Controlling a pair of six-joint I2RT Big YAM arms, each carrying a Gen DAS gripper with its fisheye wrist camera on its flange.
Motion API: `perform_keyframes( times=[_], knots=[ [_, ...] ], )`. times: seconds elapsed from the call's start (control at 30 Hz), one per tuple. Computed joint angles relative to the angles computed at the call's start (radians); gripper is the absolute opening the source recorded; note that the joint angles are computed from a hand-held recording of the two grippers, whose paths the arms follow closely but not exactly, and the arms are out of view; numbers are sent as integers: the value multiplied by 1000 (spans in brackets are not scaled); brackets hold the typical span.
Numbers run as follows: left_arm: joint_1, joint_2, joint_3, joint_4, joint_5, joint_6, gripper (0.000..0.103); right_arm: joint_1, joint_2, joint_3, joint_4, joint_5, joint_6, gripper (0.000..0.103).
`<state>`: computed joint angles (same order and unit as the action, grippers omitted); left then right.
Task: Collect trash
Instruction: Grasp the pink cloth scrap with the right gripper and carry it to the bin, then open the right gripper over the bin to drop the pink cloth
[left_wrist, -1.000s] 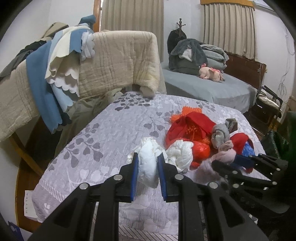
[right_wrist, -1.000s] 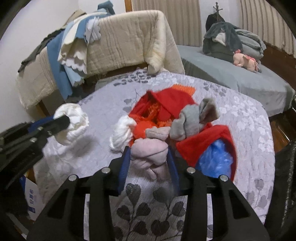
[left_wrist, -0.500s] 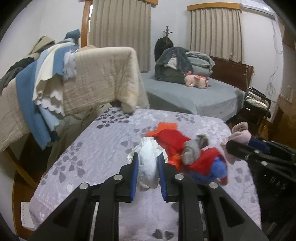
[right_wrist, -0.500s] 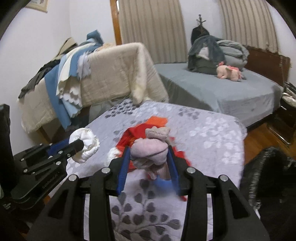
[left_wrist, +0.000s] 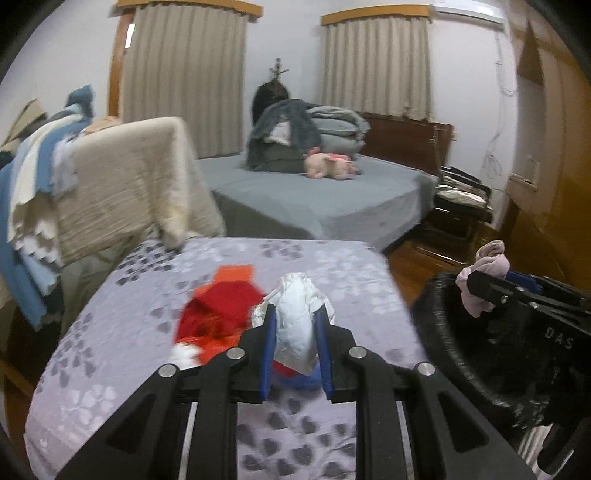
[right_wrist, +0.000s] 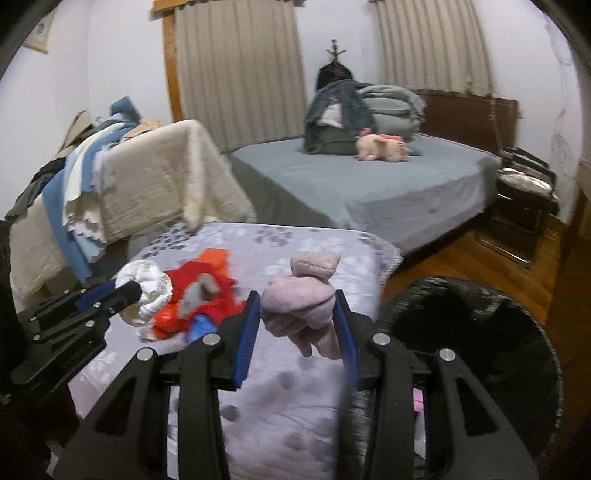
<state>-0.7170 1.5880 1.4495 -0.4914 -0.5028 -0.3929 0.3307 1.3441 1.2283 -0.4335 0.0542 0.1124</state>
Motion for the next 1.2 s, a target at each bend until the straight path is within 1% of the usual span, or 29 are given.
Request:
perform_keyframes(
  times=[0.27, 0.4, 0.63, 0.73, 0.8, 0.87, 0.9, 0.93, 0.97, 1.0, 1.03, 1.07, 1.1, 1.17, 1.2],
  knots=[
    [-58, 116, 150, 14, 86, 49, 20, -119, -81, -80, -1, 18, 8, 38],
    [-85, 182, 235, 7, 132, 65, 20, -182, -113, -113, -4, 28, 4, 38],
    [-128, 305, 395, -32, 213, 94, 20, -284, -143, -162, -7, 30, 2, 39],
    [-142, 357, 461, -55, 235, 105, 20, -319, -147, -182, -4, 24, 5, 39],
    [-145, 381, 492, -69, 256, 110, 21, -329, -148, -188, -9, 29, 8, 41],
    [-150, 401, 515, -81, 266, 110, 26, -341, -147, -197, -11, 35, 10, 43],
    [-149, 406, 521, -84, 276, 109, 29, -346, -149, -203, -7, 36, 10, 46],
    [-147, 411, 525, -88, 285, 108, 38, -348, -149, -206, -6, 41, 12, 53],
    [-145, 411, 525, -89, 286, 107, 45, -349, -150, -208, -2, 46, 15, 57],
    [-144, 409, 521, -87, 288, 105, 48, -349, -152, -212, 2, 51, 17, 58],
    [-143, 404, 513, -85, 288, 103, 51, -348, -154, -215, 5, 55, 18, 62],
    [-139, 396, 501, -81, 285, 103, 54, -351, -156, -218, 8, 56, 18, 69],
    [-137, 390, 494, -79, 279, 105, 57, -350, -159, -221, 14, 65, 22, 73],
    [-130, 369, 463, -64, 257, 102, 71, -345, -162, -220, 23, 76, 30, 86],
    [-129, 355, 445, -57, 245, 97, 73, -339, -163, -218, 28, 83, 32, 90]
  ],
)
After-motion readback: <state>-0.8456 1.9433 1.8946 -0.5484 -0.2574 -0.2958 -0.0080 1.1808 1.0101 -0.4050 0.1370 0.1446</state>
